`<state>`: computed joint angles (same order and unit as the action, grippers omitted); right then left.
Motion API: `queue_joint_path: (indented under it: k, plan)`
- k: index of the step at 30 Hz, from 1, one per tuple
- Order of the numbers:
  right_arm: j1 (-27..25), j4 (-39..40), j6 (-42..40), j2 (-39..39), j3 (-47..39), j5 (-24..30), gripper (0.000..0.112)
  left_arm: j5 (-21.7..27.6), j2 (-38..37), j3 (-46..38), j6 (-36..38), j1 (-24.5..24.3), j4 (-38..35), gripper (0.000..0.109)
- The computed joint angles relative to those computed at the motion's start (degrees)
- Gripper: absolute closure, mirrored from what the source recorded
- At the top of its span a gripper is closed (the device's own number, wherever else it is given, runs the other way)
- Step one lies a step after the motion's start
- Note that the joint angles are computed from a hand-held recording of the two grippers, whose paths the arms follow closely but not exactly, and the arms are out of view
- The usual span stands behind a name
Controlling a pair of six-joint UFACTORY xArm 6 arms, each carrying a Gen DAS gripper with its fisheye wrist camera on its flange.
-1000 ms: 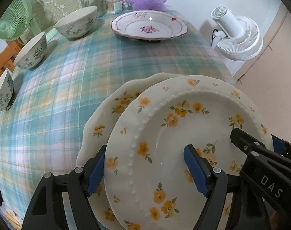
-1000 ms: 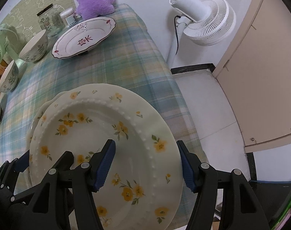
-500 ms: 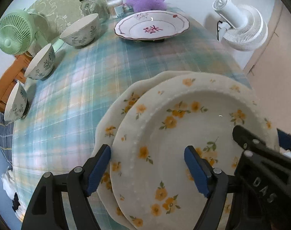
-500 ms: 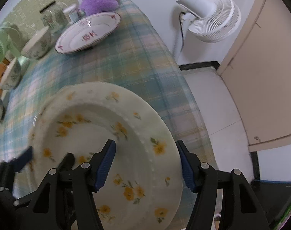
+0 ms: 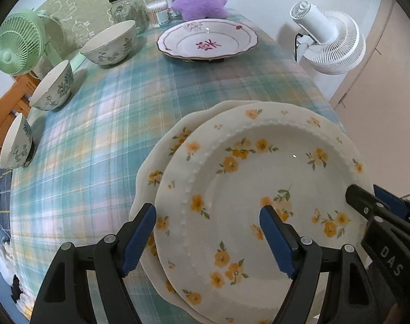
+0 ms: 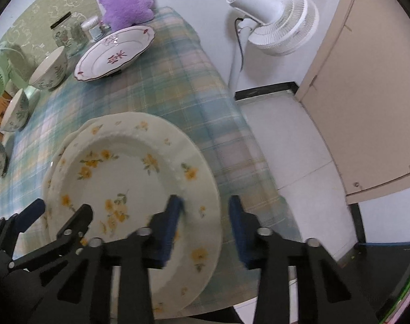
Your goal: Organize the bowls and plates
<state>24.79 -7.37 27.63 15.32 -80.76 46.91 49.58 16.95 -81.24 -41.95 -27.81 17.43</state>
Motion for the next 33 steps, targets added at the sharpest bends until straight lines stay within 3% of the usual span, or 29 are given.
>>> queue_joint_path:
  k: [16, 21, 23, 28, 33]
  plan:
    - [1.59, -1.78, 0.51, 4.53, -5.01, 1.62, 0.074, -1.7, -1.27, 1.54, -1.01, 1.51, -0.26, 0.026]
    - [1.76, -2.19, 0.52, 4.7, -6.04, 3.04, 0.073, -1.67, -2.84, 2.7, 1.06, 2.44, -4.14, 0.019]
    - [2.32, -4.21, 1.1, 4.25, -6.53, 3.08, 0.07, -1.51, -4.11, 3.68, 0.49, 2.99, -4.1, 0.018]
    - [3.37, -5.18, 1.98, 2.89, -6.95, 1.62, 0.046, -2.26, -8.65, 7.3, 0.39, 5.01, -3.88, 0.013]
    - [5.23, -5.96, 4.69, 2.13, -8.54, 1.22, 0.038, -3.75, -12.9, 10.21, 3.15, 6.77, -3.46, 0.011]
